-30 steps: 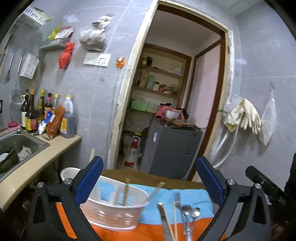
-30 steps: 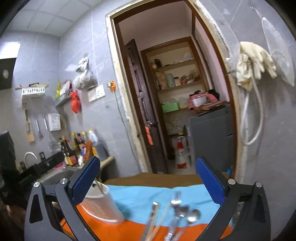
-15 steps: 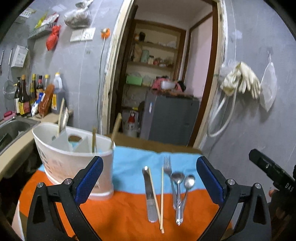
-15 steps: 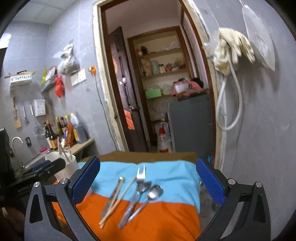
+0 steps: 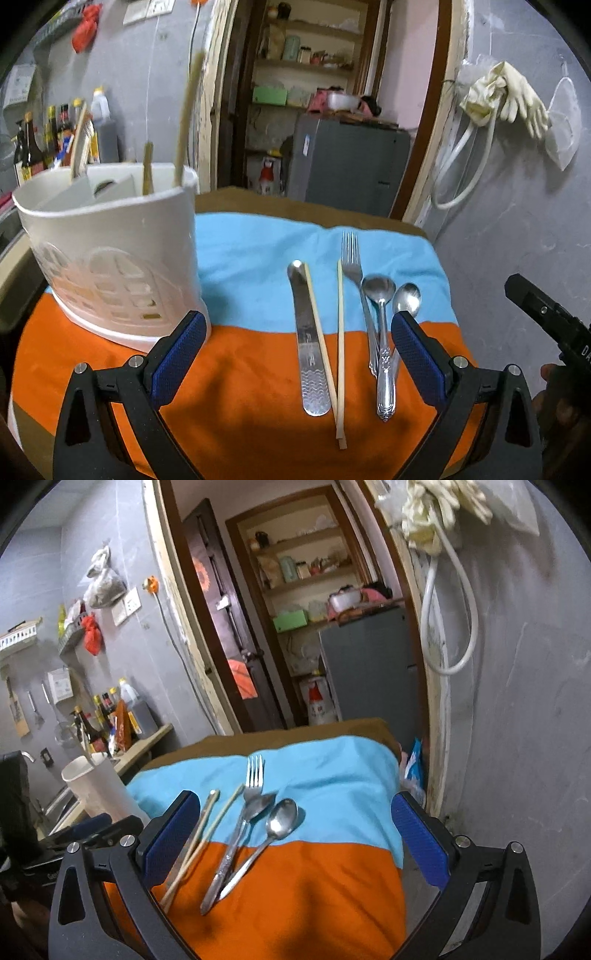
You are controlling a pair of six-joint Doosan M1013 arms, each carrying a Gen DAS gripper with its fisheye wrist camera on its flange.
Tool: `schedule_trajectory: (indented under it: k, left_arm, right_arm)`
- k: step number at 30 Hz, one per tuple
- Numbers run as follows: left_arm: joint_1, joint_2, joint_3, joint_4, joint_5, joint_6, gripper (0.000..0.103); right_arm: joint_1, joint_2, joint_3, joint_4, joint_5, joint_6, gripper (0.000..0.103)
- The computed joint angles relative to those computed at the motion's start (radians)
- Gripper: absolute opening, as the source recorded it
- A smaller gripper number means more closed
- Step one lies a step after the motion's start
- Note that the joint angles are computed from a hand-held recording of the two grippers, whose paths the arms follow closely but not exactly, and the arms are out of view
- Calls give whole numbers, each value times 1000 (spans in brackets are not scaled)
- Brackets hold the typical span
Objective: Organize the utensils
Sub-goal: 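Move left tool to a wooden chopstick while right tool moves to the small spoon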
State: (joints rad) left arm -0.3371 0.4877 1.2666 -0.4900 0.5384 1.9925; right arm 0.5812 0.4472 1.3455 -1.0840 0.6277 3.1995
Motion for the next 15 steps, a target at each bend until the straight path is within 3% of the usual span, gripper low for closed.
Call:
schedule_trajectory:
  k: [3,6,8,15]
  left_arm:
    - [-3,13,-19,18,29,-11,90]
    - [-8,31,-44,38,65,-4,73]
    - [-8,44,-60,22,93,18,60]
    - [-8,74,-102,-57,167,138,30]
  right_arm:
    - [-15,8,-12,100,-18,-86,103]
    - [-28,13,-15,174,-44,-142,99]
    - [-37,20,-24,233,-51,-200,85]
    - [-69,48,-62,481,-86,-453,63]
